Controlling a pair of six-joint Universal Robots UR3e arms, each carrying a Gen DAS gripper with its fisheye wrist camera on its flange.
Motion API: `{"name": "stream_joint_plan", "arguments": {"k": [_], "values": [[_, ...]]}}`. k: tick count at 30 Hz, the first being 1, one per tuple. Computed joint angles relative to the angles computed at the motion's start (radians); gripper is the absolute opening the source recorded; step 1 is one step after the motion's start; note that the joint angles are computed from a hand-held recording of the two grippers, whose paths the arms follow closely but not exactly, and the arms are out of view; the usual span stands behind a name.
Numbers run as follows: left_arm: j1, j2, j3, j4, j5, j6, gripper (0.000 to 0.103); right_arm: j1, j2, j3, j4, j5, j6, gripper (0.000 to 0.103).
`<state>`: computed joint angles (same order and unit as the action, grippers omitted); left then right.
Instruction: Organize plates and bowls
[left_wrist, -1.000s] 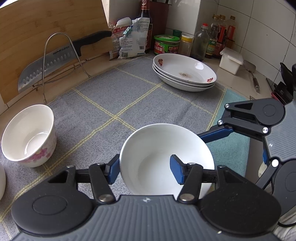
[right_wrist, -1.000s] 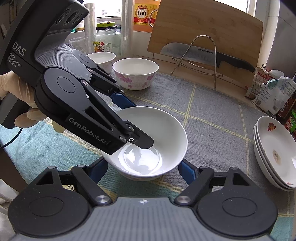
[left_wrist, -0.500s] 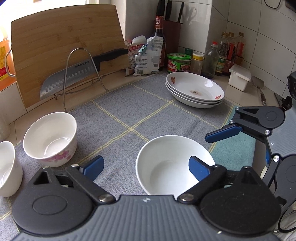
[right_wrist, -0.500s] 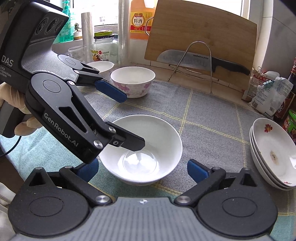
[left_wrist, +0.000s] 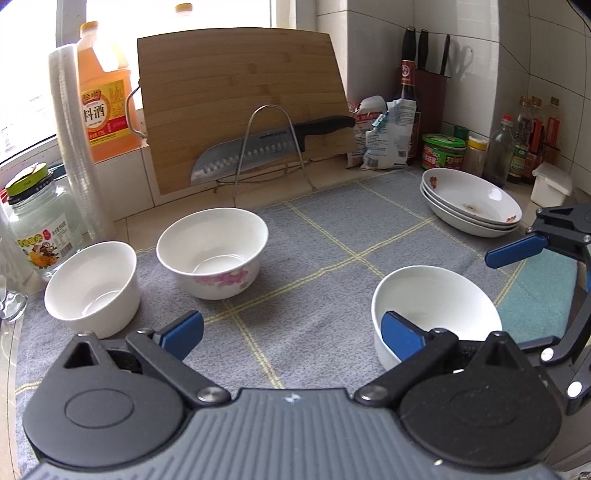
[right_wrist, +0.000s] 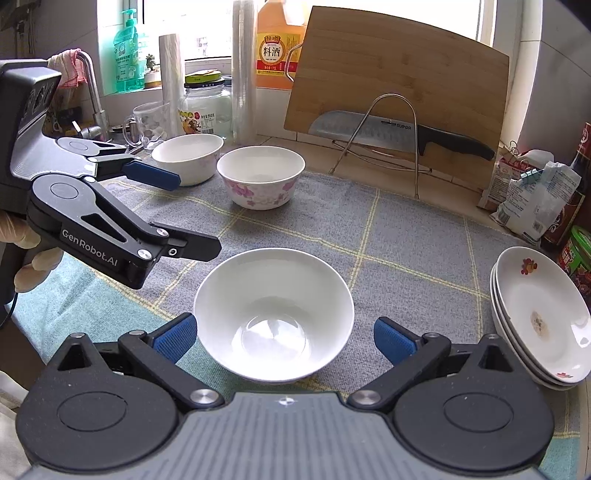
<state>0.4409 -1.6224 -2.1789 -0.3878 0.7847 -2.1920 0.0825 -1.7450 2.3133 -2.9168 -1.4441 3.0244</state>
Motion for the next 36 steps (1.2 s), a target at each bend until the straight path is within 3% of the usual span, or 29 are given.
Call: {"name": "stream_joint_plan", "arguments": {"k": [4, 13, 21, 36], "values": [[0.014, -0.026, -0.031, 0.127, 0.024, -0.022, 0.102, -0.022, 0.009, -0.034, 0.027, 0.034, -0.008, 0.103], [0.006, -0.096, -0.027, 0.276, 0.054, -0.056, 0.102, -0.069, 0.094, -0.202, 0.127, 0.120, -0.046, 0.103], [-0.075, -0.209, 0.038, 0.462, 0.159, -0.238, 0.102, -0.106, 0.262, -0.454, 0.259, 0.238, -0.102, 0.103], [-0.198, -0.393, 0.248, 0.476, 0.285, -0.389, 0.102, -0.088, 0.664, -1.039, 0.560, 0.300, -0.208, 0.103]]}}
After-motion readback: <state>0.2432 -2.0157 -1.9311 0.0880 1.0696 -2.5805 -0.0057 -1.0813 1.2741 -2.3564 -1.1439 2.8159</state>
